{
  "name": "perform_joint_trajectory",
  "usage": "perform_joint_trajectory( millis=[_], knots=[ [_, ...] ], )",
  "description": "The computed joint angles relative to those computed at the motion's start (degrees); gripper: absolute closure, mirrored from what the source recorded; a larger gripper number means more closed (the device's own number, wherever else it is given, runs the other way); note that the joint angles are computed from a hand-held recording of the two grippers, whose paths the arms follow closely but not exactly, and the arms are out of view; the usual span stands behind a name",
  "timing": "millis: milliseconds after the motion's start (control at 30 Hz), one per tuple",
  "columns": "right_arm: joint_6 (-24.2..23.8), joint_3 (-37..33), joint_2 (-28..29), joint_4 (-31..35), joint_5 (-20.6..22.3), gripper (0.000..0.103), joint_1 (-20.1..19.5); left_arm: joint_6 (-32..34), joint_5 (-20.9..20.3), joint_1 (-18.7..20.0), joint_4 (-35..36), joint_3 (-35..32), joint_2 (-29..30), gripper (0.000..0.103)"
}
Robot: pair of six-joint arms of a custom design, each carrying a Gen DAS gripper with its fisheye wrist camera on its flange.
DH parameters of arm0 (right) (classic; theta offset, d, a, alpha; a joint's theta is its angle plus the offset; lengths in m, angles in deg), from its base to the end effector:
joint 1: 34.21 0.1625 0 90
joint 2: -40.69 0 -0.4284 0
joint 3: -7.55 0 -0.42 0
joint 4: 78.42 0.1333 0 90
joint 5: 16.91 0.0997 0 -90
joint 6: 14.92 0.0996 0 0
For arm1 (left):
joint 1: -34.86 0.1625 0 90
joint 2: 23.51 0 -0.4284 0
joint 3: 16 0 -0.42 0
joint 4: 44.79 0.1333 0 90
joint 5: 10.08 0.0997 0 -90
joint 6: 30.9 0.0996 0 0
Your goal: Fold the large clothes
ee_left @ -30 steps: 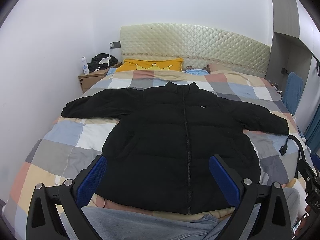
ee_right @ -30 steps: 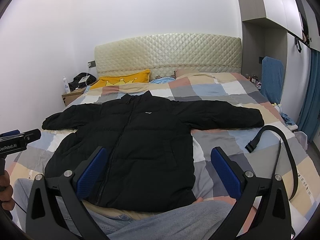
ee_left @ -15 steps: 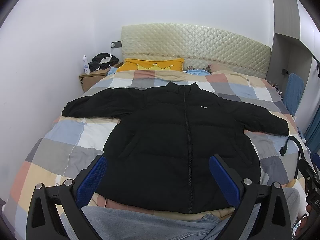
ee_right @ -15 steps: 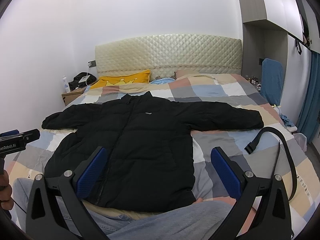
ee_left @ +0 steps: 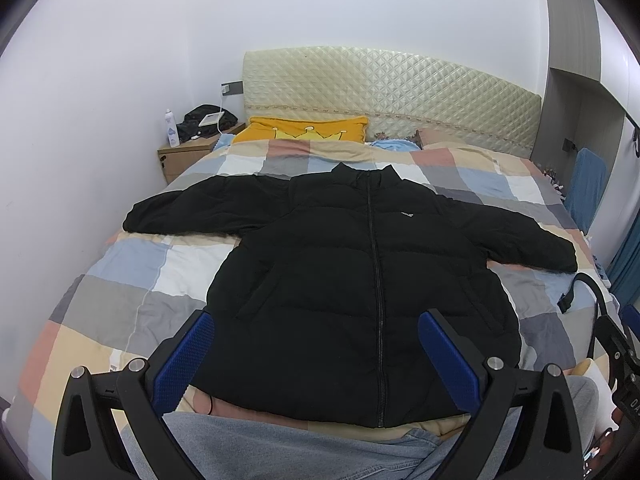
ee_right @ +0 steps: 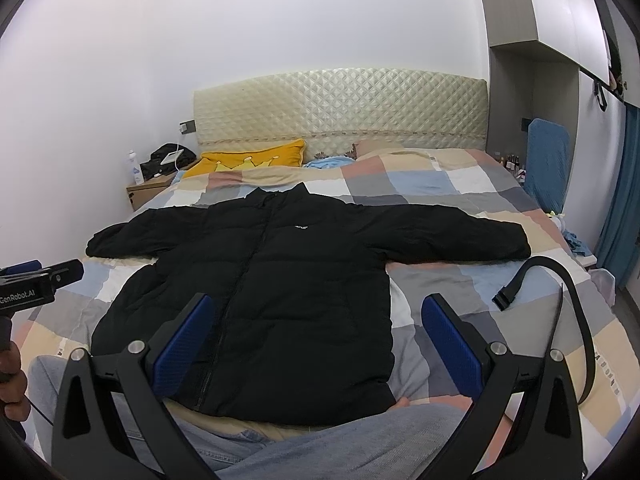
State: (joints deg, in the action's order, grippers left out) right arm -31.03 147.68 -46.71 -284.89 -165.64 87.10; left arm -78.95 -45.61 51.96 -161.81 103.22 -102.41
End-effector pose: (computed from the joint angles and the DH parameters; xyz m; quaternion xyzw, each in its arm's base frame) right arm 0.2304 -0.2862 0.3228 0.0606 -0.7818 0.5112 0.3519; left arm -0.4019 -0.3479 0.2319 0.2418 0.8511 -0.3448 0.3136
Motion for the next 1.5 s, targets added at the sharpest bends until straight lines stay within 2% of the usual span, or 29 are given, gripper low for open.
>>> perform_joint_trajectory(
  millis=[167, 300, 467, 600, 767, 867, 967, 1100, 1200, 1300, 1467, 1500],
  knots=[
    [0.9, 0.22, -0.23, 0.86, 0.8, 0.0, 0.07, 0.67, -0.04, -0.01, -0.88, 0.23, -0.02, 0.0],
    [1.4, 0.93, -1.82, 2.05, 4.18, 0.0, -0.66, 4.23, -0.51, 0.15, -7.27, 1.91, -0.33, 0.0],
    [-1.96, 0.11, -1.09, -1.41, 3.58, 0.0, -0.87, 5.58, 0.09, 0.81, -9.67, 1.27, 1.75, 0.0],
    [-4.42, -1.49, -0.67, -3.99, 3.96, 0.0, -1.85, 15.77, -1.64, 2.8, -22.85, 0.79, 4.32, 0.0],
    [-9.74, -4.83, 0.64, -8.22, 5.01, 0.0, -3.49, 25.52, 0.47, 4.49, -30.78, -3.73, 9.22, 0.0],
    [-12.31, -6.54, 0.4, -8.74, 7.24, 0.0, -5.77, 28.86, -0.1, 5.77, -31.08, -6.96, 11.18, 0.0],
    [-18.66, -9.0, 2.81, -14.12, 7.94, 0.0, -7.86, 33.66, -1.97, 7.12, -33.37, -9.35, 12.17, 0.0],
    [-19.75, -10.95, 3.36, -14.89, 12.06, 0.0, -12.12, 38.39, -1.43, 8.39, -36.25, -10.72, 13.7, 0.0],
    [-21.98, -12.59, 3.88, -15.24, 14.06, 0.0, -15.02, 43.18, -5.2, 9.74, -37.78, -10.88, 13.75, 0.0],
    [-26.75, -14.29, 5.36, -18.5, 14.8, 0.0, -17.14, 45.0, -3.3, 10.12, -39.14, -10.54, 14.13, 0.0],
    [-26.47, -15.19, 3.89, -18.4, 19.41, 0.0, -23.12, 44.89, -1.88, 11.78, -41.48, -10.01, 14.76, 0.0],
    [-28.27, -15.57, 4.13, -19.89, 20.57, 0.0, -24.74, 45.07, -1.66, 12.07, -41.85, -9.99, 14.88, 0.0]
  ],
)
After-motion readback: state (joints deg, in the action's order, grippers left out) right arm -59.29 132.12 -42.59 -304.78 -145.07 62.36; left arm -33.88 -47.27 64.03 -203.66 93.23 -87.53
